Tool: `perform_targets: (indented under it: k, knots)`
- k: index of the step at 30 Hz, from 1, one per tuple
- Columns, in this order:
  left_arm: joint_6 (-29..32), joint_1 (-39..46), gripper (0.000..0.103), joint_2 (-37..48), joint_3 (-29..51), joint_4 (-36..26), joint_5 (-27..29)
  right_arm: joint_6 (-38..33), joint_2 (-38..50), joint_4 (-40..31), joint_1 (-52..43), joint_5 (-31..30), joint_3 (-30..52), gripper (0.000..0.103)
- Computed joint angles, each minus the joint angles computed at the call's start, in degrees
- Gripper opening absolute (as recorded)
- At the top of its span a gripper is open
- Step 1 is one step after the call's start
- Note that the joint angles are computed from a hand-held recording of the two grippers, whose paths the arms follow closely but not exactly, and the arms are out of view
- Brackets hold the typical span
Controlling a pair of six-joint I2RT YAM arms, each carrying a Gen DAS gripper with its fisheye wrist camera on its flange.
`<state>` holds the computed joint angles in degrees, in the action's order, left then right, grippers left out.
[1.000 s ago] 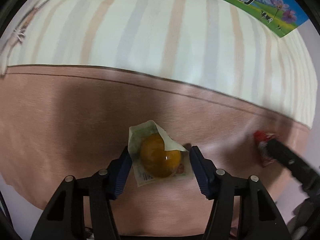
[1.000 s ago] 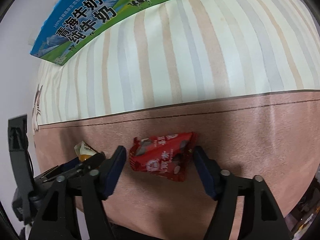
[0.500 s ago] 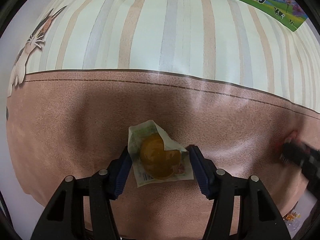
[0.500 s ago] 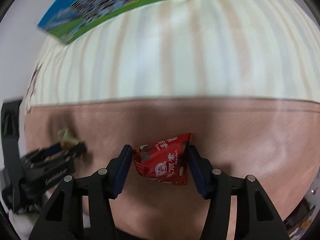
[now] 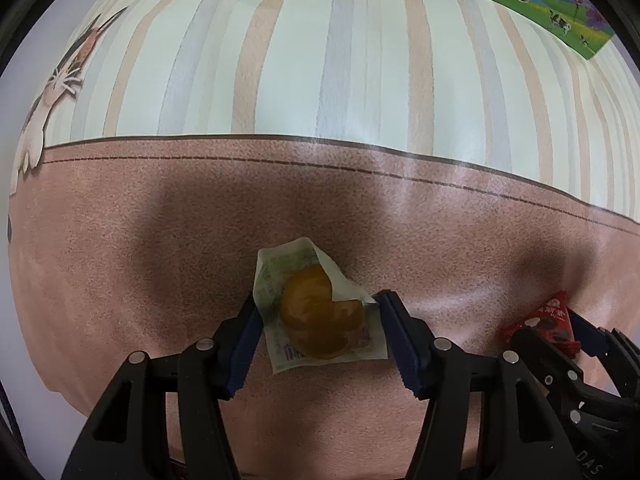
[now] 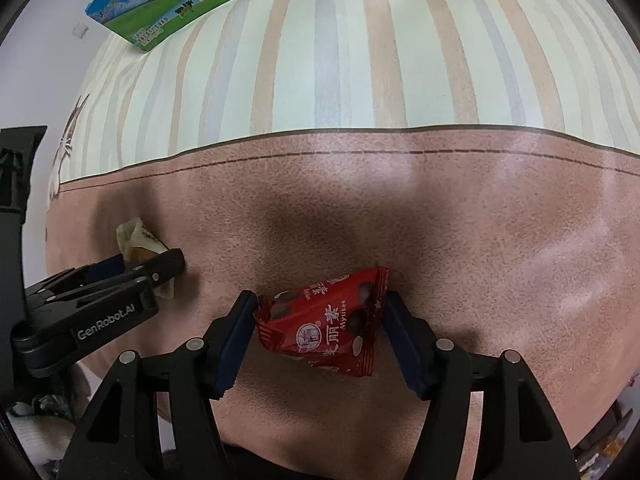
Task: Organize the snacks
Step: 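Grasp the yellow egg-yolk snack with left tool while right tool grasps the red candy packet, then carry the egg-yolk snack and red candy packet into the box and open both tools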
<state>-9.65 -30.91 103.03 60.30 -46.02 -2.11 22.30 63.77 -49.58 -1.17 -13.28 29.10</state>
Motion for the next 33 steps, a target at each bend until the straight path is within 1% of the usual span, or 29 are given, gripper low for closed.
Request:
perform_targets:
  k: [1, 2, 4, 9, 12, 14, 15, 16, 19, 21, 22, 23, 24, 25, 27, 29, 31, 32, 33]
  knots:
    - [-0.19, -0.12, 0.056, -0.3, -0.06, -0.09, -0.05, 0.64, -0.68, 0.02, 0.66, 0.64, -0.22, 0.063]
    - [-0.4, -0.26, 0.056, -0.73, -0.1, -0.3, -0.07, 3.16, -0.24, 1.16, 3.19, 1.25, -0.04, 0.062]
    - [-0.37, -0.28, 0.055, -1.33, -0.16, -0.57, -0.01, 4.64, -1.28, 1.61, 4.92, 1.67, -0.11, 0.057]
    - [-0.62, -0.46, 0.054, -2.54, -0.34, -1.8, 1.11, 6.37, -2.73, 1.1, 6.55, 1.48, 0.45, 0.056]
    - [-0.92, -0.39, 0.054, -3.54, 0.01, -3.2, 2.37, 5.43, -4.6, -0.87, 4.84, -0.03, 0.98, 0.056]
    - [-1.07, -0.61, 0.054, -4.68, 0.3, -4.05, 3.04, 6.16, -4.51, -1.04, 4.75, -0.75, 2.0, 0.056]
    - [-0.96, -0.81, 0.05, -5.36, 0.67, -4.76, 3.26, 6.02, -4.71, -1.77, 4.28, -1.25, 2.8, 0.056]
    - [-0.68, -0.83, 0.043, -6.38, 1.05, -5.66, 3.6, 6.07, -5.11, -2.12, 3.88, -1.58, 3.15, 0.056]
    - [-0.26, -1.11, 0.044, -6.74, 3.16, -7.94, 4.98, 4.39, -5.75, -3.82, 1.34, -3.06, 5.19, 0.056]
    - [1.02, -1.67, 0.046, -5.51, 4.14, -8.19, 4.86, 2.8, -5.5, -4.79, 0.09, -3.19, 6.58, 0.056]
    - [0.84, -0.96, 0.046, -4.55, 4.06, -7.57, 5.97, 2.27, -5.11, -4.82, -0.22, -3.03, 6.88, 0.056]
    - [0.46, 0.28, 0.049, -3.59, 3.67, -6.71, 7.61, 1.85, -4.2, -4.55, -0.24, -2.95, 6.94, 0.056]
    - [0.61, 1.55, 0.06, -2.14, 3.27, -5.91, 9.39, 0.84, -4.12, -4.68, -1.48, -3.34, 6.34, 0.056]
    - [1.31, 3.18, 0.063, 0.5, 3.26, -5.63, 11.49, 0.67, -3.52, -4.23, -2.2, -3.74, 5.8, 0.056]
    - [1.81, 5.65, 0.064, 2.22, 1.98, -3.6, 14.43, 0.33, -2.38, -3.17, -3.76, -4.97, 4.41, 0.056]
    - [2.15, 6.02, 0.064, 2.52, 1.97, -3.44, 14.81, -0.04, -2.23, -2.29, -5.12, -5.66, 3.07, 0.056]
    - [2.39, 5.83, 0.064, 2.91, 3.06, -4.86, 14.67, 0.22, -2.65, -1.93, -5.73, -5.93, 2.4, 0.056]
    - [2.71, 6.08, 0.066, 3.11, 3.76, -5.78, 15.08, 1.35, -2.52, -1.6, -5.25, -6.13, 2.55, 0.056]
    - [3.36, 7.15, 0.07, 3.65, 4.61, -6.61, 16.08, 0.9, -2.57, -1.84, -5.9, -6.48, 2.57, 0.056]
